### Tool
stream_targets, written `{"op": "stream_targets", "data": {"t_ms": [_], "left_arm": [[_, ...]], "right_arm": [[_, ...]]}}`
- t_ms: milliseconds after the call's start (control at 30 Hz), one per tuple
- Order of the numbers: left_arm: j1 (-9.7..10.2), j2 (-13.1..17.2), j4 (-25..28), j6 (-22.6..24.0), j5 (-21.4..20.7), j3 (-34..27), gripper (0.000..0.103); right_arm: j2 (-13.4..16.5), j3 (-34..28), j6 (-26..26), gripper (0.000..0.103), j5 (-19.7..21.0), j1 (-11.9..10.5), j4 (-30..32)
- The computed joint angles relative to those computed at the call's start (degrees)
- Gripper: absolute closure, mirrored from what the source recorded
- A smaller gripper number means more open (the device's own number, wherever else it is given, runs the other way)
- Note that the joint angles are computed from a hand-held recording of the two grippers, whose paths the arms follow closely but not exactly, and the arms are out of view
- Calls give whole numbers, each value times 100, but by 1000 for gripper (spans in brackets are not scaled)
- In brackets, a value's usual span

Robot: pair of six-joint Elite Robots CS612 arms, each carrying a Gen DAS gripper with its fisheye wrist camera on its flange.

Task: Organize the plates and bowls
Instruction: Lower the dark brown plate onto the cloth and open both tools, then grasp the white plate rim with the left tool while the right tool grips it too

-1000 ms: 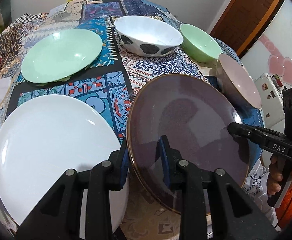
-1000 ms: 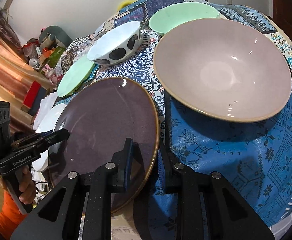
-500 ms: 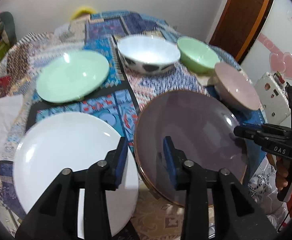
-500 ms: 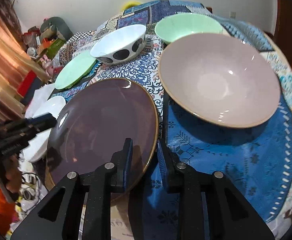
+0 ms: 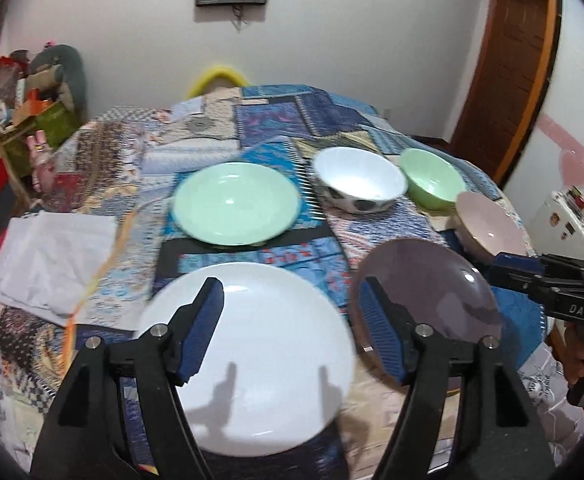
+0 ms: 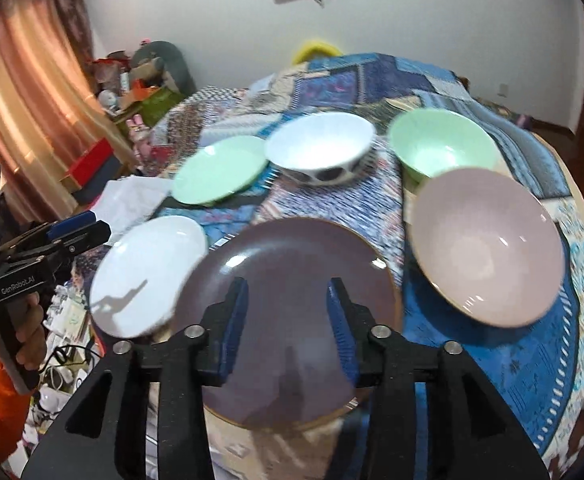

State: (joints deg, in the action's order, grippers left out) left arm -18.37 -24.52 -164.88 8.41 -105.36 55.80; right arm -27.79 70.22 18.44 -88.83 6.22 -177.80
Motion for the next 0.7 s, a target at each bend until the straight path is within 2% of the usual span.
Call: {"op": "stream_targets", "data": {"t_ms": [167,400,700], "left_arm": [[145,30,-25,-182,223,-46,25],[313,129,110,-264,470,-132,24],[458,256,443,-252,468,-198,24]], "right_arm": [[196,-457,-221,60,238,64,231],[519,-1169,-448,60,496,149,801],[966,-2155,-634,60,702,220,1810]]}}
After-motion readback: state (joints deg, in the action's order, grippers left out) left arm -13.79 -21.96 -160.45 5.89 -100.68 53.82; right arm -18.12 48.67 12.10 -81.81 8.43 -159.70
